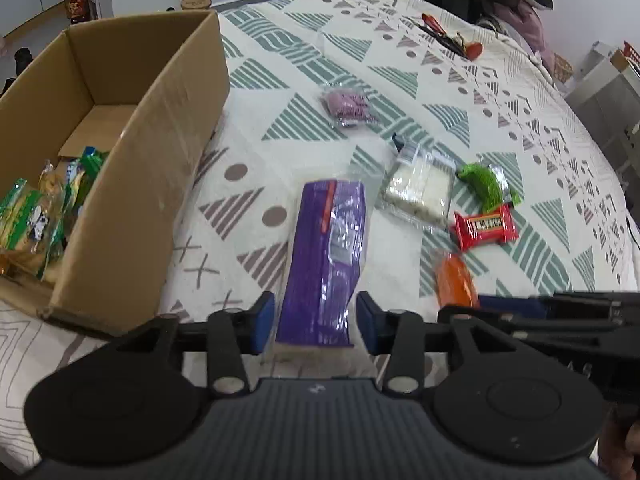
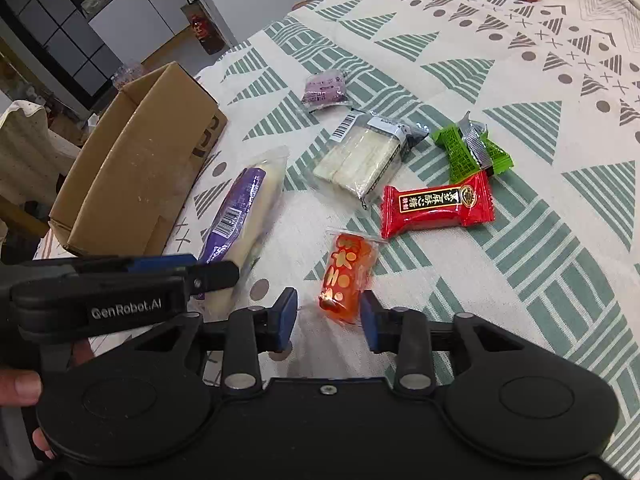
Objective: Organize snacks
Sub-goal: 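Grasp the purple stick pack with left tool while right tool grasps the orange jelly pack, then carry both snacks over the box and open both tools to drop them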
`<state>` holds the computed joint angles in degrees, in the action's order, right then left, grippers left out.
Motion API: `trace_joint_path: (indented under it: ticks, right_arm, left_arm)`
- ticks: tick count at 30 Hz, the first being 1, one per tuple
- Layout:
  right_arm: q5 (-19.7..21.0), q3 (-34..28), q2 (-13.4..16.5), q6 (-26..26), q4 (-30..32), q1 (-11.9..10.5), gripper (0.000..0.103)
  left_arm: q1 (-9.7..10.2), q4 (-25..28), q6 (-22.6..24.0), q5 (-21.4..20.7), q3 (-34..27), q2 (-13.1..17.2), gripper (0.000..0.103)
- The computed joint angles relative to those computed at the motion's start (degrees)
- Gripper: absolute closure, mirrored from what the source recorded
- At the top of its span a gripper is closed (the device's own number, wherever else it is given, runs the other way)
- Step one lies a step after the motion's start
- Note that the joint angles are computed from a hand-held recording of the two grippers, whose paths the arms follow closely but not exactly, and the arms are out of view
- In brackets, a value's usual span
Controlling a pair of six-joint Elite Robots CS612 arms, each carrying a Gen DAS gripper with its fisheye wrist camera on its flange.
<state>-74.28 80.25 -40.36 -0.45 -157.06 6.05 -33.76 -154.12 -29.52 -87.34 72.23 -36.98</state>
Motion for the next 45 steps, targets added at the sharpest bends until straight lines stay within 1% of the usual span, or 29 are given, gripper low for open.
trace_joint_path:
  ticks: [1,3,9,15,16,17,18,19,20,21,24,37,45]
  right_arm:
    - [-0.33,-0.12,0.08,0.04,-0.15,0.04,0.062]
    - [-0.26,-0.23,0.27,0.51,-0.73,-0.02,0.06]
    - [-0.32,-1.32,1.13,0.42,-0.34,0.01,0.06]
    - [-0.56,-2.09,1.74,0.16,-0.46,0.06,0.06]
    - [-0.64,-2.12,1.77,0.11,-0.45,0.06,0.062]
    - [-0.78,-2.16,1.8,0.01,-0.42,0.08,0.062]
    - [-1.0,-2.24,1.85,-0.09,-0.36,0.1,0.064]
    - [-1.39,-2.23,1.84,-0.16,-0.41,0.15,0.069]
    - [-1.79,-2.26,1.84,-0.24,-0.41,0.2,0.071]
    - [-1.82,-2.28,1.82,-0.12,-0.41,0.17,0.076]
    - [-1.26,-2.06,1.66,0.62,-0.54,0.01,0.083]
    - [0.29,0.23,0.04,2.03,-6.93,0.13,0.084]
    - [0.72,1.66,-1.13,2.46,-11.61,0.86,0.084]
  left_arm:
    - [0.05,-0.42,-0.27,0.0,-0.22,0.17,0.052]
    - [0.1,-1.2,-0.55,0.36,-0.63,0.54,0.051]
    - [0.37,-1.53,-0.74,-0.04,-2.87,2.14,0.051]
    - [0.42,0.31,-0.33,-0.49,-5.08,3.71,0.052]
    - [0.31,0.56,-0.04,0.0,-5.26,3.84,0.052]
    - [0.2,0.69,0.24,0.59,-5.37,3.91,0.055]
    - [0.13,0.98,0.41,1.0,-5.51,3.96,0.056]
    - [0.11,1.18,0.39,1.21,-5.58,3.97,0.06]
    - [0.1,1.29,0.37,1.35,-5.59,3.93,0.064]
    - [0.09,1.35,0.38,1.51,-5.57,3.87,0.065]
    - [0.18,0.66,-0.2,1.35,-5.06,3.5,0.069]
    - [-0.44,-4.75,0.11,4.3,-0.52,-0.32,0.07]
    - [-0.7,-7.32,-0.07,6.46,2.83,-3.12,0.07]
